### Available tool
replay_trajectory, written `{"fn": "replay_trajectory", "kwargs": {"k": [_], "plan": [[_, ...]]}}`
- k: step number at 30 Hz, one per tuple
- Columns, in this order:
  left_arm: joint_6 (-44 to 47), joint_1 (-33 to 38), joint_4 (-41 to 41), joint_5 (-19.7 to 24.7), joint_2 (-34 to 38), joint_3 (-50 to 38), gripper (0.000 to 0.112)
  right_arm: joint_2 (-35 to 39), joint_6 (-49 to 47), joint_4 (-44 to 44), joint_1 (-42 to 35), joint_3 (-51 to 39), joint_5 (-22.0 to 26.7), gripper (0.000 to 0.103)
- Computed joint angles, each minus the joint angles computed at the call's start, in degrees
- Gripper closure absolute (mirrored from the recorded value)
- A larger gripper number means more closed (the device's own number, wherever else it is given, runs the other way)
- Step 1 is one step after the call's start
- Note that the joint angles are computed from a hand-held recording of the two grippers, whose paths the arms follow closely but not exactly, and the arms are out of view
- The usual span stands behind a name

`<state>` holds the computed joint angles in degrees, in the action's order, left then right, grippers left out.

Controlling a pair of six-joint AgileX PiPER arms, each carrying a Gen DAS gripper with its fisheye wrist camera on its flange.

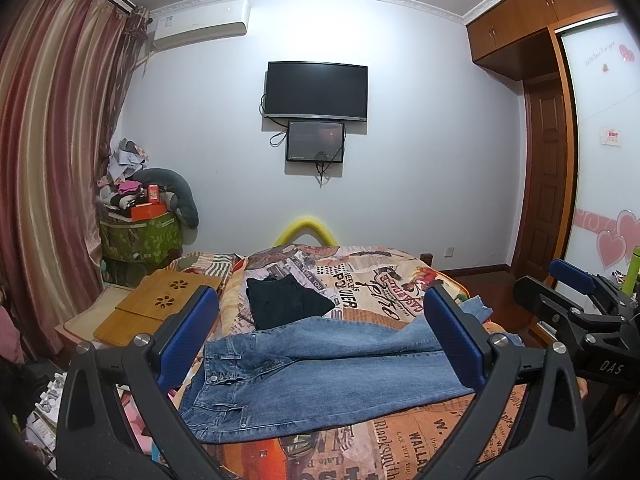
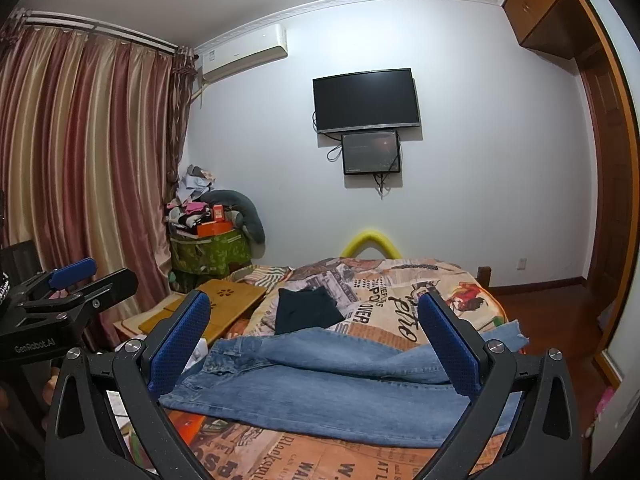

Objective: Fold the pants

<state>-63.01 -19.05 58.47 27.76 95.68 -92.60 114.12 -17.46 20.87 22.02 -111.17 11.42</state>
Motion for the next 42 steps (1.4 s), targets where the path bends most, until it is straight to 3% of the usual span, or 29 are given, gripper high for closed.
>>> {"fn": "replay_trajectory", "kwargs": {"k": [35, 38, 42], "plan": [[2.0, 0.2, -1.7, 0.0, 1.3, -1.8, 0.009, 1.5, 3.4, -3.0, -0.2, -2.3, 1.5, 0.0], [4.6, 2.0, -5.2, -2.1, 2.3, -2.8, 0.009, 3.3, 4.3, -4.1, -0.3, -5.0, 2.9, 0.0], [17.3, 5.9, -18.9, -2.7, 6.8, -9.1, 0.009, 8.6, 6.6, -7.2, -0.3, -13.9, 7.6, 0.0]]}}
